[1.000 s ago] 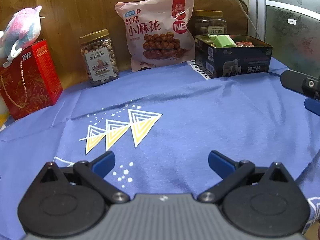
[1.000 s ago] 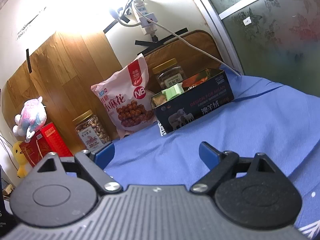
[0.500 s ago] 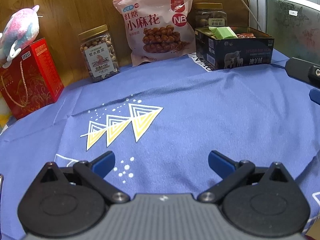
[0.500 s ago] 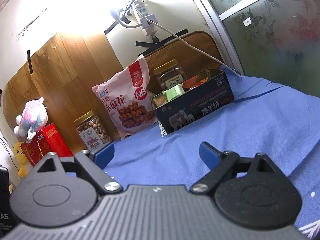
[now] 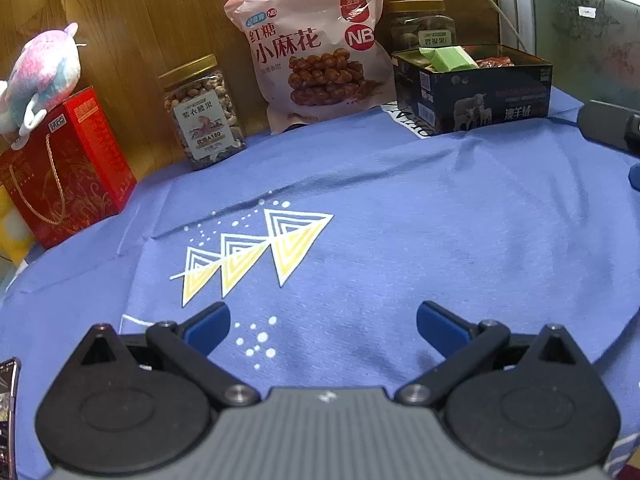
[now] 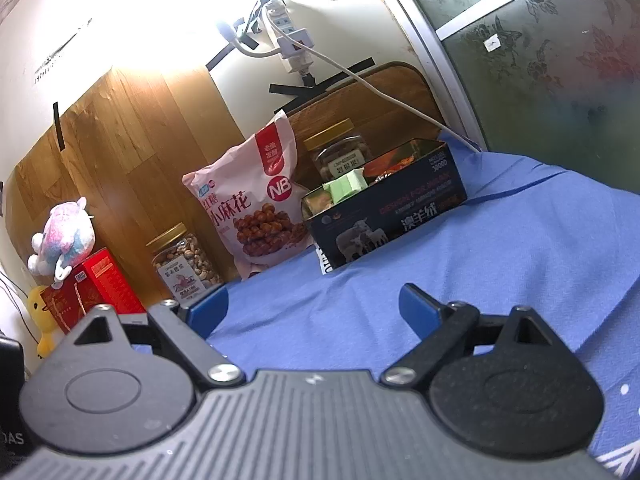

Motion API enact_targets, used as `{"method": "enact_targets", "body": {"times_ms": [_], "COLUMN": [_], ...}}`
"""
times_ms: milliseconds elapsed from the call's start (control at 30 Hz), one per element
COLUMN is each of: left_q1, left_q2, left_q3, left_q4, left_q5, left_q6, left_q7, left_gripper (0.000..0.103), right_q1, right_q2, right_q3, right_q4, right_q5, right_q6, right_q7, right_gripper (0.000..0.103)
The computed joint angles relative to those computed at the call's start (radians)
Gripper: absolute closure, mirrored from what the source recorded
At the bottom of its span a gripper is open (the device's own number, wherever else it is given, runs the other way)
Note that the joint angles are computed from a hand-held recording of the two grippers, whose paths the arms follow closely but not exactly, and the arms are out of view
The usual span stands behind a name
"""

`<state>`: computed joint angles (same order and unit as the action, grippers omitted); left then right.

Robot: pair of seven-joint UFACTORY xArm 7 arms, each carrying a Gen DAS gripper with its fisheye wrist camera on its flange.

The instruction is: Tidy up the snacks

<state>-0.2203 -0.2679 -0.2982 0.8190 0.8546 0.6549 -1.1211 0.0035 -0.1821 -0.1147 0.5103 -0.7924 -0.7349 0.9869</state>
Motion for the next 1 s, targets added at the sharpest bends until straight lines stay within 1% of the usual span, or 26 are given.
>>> {"method": "enact_targets", "body": {"times_ms": [333,733,1000], "left_q1": [-0.004,-0.016,-0.022], "left_q2": [0.008,0.032,0.035], "left_q3": [0.001,0.014,0.023], "left_q4": [0.006,0.018,0.016], "left_q5": [0.000,-0.041,-0.063], "left_q6": [0.003,0.012,-0.004], "left_q7": [0.010,0.056,0.076], "left_gripper": [0.000,0.000,0.000], "right_q1": [-0.001,0.003,0.008], "right_q2": [0.002,-0.003,-0.003], "right_q3": [0.000,0.004,0.000], "right_q4": [-0.001,-0.014,-0.014], "right_q5": [0.002,0.026,0.027], "right_q6": [-0.001,0.005,0.010], "right_q7": [0.004,0.002,0.007], "right_gripper": [0.009,0.009,0.009]}}
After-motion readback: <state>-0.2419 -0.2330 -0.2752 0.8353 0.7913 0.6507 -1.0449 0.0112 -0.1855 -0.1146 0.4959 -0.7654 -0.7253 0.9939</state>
